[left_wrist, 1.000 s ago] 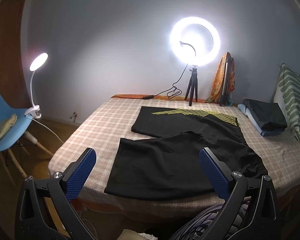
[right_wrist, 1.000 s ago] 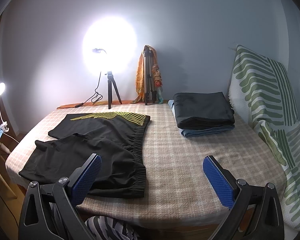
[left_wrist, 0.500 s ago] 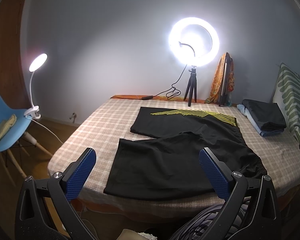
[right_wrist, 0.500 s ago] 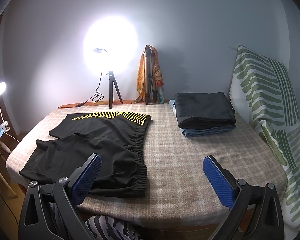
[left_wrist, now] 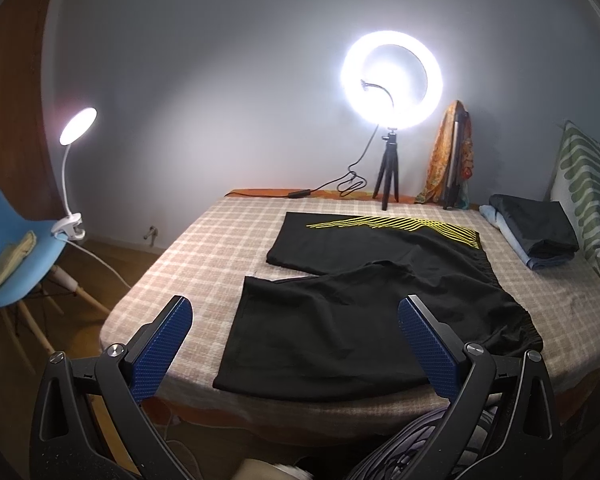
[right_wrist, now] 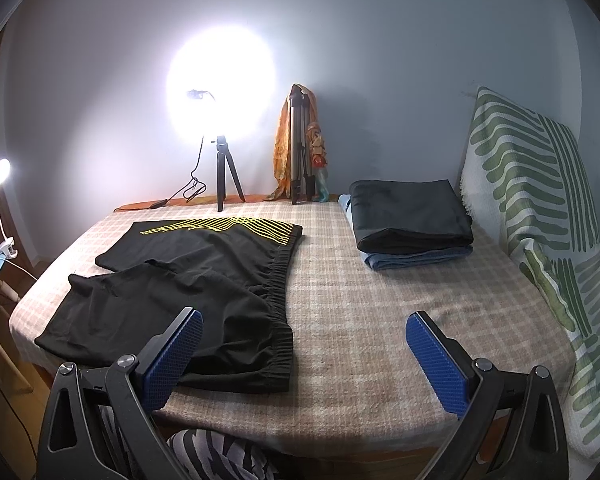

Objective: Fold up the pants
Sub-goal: 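Move both grippers to the waistband edge of the black pants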

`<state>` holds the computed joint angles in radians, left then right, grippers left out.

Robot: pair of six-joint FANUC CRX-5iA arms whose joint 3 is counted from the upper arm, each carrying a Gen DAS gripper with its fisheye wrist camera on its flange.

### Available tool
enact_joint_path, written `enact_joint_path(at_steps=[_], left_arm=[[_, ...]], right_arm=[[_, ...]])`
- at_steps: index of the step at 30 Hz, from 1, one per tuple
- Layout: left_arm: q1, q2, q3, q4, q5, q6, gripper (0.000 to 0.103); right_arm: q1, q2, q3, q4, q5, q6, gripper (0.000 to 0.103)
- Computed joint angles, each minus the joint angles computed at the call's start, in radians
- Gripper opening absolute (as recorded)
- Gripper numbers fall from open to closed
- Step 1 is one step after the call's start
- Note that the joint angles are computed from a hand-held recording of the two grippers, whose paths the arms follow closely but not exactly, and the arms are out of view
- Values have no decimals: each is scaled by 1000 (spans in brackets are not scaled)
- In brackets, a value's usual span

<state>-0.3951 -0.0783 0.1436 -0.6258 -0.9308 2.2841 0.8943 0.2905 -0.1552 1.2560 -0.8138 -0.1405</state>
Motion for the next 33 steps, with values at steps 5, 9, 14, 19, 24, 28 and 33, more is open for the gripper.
enact_joint_path(at_steps=[5, 9, 14, 19, 24, 28, 33], left_arm=[[37, 1, -14, 49, 32, -71, 102], [56, 5, -23, 63, 51, -127, 102], [140, -44, -141, 186, 228, -310, 102], [174, -37, -165, 195, 211, -471, 89], [280, -42, -251, 437, 229, -756, 61], [317, -51, -299, 510, 231, -871, 43], [383, -44, -360, 634, 217, -961, 36]], right_arm=[[-11, 2, 5, 13, 7, 23, 102], [-27, 3, 9, 30, 30, 64, 101], [-61, -1, 1, 40, 119, 139, 99], [-82, 11, 4, -5, 182, 294, 97], [-99, 13, -7, -83, 253, 381, 96], [-96, 26, 0, -155, 273, 485, 89], [-80, 56, 28, -268, 281, 655, 84]])
